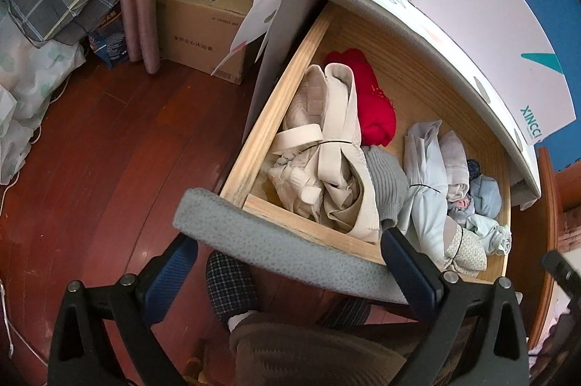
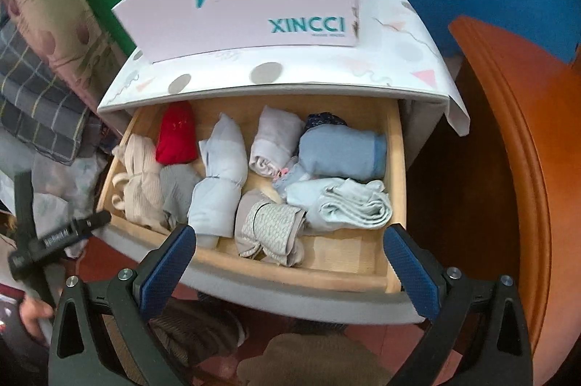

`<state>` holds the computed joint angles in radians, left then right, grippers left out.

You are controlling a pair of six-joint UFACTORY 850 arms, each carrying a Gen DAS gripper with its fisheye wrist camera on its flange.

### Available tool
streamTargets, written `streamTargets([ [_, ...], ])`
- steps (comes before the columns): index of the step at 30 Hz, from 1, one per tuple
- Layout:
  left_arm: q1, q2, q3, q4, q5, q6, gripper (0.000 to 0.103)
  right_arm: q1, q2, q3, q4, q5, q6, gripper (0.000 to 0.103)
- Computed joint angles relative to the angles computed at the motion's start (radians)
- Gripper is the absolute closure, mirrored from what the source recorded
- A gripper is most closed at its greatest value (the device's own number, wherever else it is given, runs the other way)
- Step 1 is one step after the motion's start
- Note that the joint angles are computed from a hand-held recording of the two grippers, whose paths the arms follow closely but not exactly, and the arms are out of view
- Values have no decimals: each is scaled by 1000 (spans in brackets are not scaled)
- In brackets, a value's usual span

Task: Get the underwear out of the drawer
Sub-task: 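Grasp the light blue rolled underwear with the right tool while the left tool reaches into the drawer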

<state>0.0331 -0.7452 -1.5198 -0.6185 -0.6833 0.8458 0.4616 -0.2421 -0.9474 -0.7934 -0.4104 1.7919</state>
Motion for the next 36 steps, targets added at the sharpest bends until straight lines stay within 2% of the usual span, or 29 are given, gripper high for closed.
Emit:
streamTargets([
  [8, -2, 41, 55, 18, 46, 13, 0, -100, -15, -24, 353, 11, -432, 1],
  [10, -8, 47, 59, 38, 63, 1, 0, -124, -36, -46, 459, 0, -590, 8],
  [11, -9, 48, 60, 39, 67, 2, 0, -133, -47, -56, 507, -5, -669, 14],
  [13, -9, 42, 47, 45, 57, -5, 0, -146, -66, -69, 587, -12, -815, 20],
  [19, -15, 48, 53, 55, 66, -31, 0, -129, -151, -133, 531, -145, -1040, 27],
  [23, -22, 49, 51, 99, 77, -65, 0, -126, -185, -146, 516, -157, -1144, 35],
  [26, -29, 53, 50, 142, 88, -96, 0, -119, -208, -161, 474, -172, -1192, 35],
  [31, -61, 111, 109, 236, 222, -83, 1, -116, -262, -201, 474, -198, -1300, 35],
  [36, -64, 110, 75, 244, 167, -56, 1, -119, -325, -249, 484, -219, -1363, 36],
])
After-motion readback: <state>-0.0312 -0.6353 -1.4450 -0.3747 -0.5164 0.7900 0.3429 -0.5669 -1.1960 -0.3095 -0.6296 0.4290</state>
